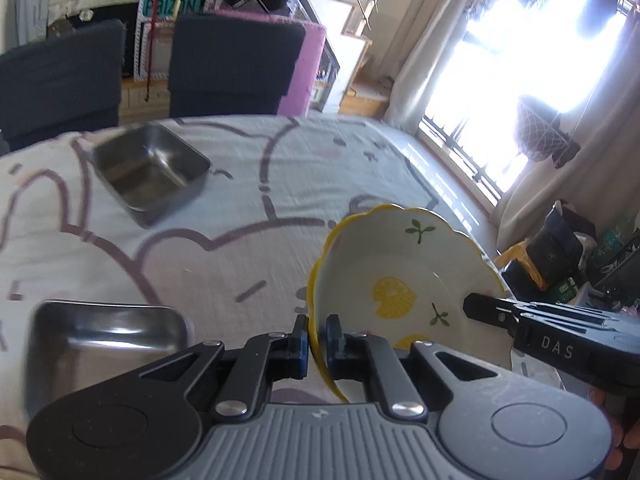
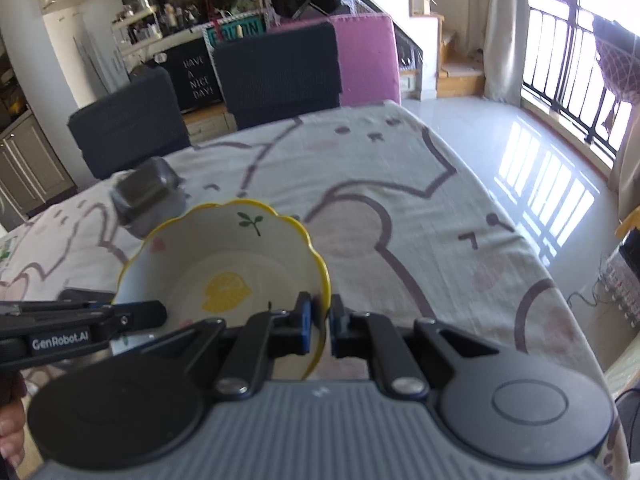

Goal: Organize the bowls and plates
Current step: 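Lift the floral bowl with both grippers and carry it to the cream bowl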

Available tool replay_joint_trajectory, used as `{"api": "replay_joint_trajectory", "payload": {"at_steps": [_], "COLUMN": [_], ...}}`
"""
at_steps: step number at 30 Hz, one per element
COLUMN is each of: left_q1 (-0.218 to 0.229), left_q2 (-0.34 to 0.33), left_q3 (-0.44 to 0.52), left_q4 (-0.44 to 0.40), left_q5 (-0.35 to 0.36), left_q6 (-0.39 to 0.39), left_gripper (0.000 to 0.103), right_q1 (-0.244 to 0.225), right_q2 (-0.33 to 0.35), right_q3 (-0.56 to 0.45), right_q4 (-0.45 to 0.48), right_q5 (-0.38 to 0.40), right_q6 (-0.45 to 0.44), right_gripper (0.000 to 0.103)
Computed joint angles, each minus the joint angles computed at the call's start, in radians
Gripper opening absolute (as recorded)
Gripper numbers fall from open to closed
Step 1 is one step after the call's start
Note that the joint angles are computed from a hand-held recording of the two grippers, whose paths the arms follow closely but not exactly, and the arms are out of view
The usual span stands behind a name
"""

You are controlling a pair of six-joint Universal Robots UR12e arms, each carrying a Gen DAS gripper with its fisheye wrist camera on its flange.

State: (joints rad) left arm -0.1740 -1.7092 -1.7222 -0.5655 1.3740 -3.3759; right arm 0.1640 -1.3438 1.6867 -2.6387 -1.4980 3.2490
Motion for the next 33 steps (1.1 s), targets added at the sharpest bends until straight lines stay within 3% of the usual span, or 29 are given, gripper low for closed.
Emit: {"api": "replay_joint_trajectory", "payload": {"at_steps": [18,25,33], "left_q1": [0.103,0.160,0.214], "left_q2": [0.254,0.332,0.402], "left_q3": [-0.166,-0.237,-0.299], "left_q4": [0.011,0.001,-0.037], "left_q5": [0.096,0.103,0.082], "left_q6": [-0.030,-0.055,-0.020], "left_gripper": [0.008,0.007,0.008], "right_q1": [0.128,0.174,0.208], "right_q2": [-0.068,-0.074,-0.068], "right_q3": [0.027,0.029,0.025], "right_q4": [-0.095,-0.068,-0.029], "right_q5": [0.051,0.080,0.103], "right_q6": [0.043,0.016,0.013], "right_gripper": [0.010,0.010,0.010]}}
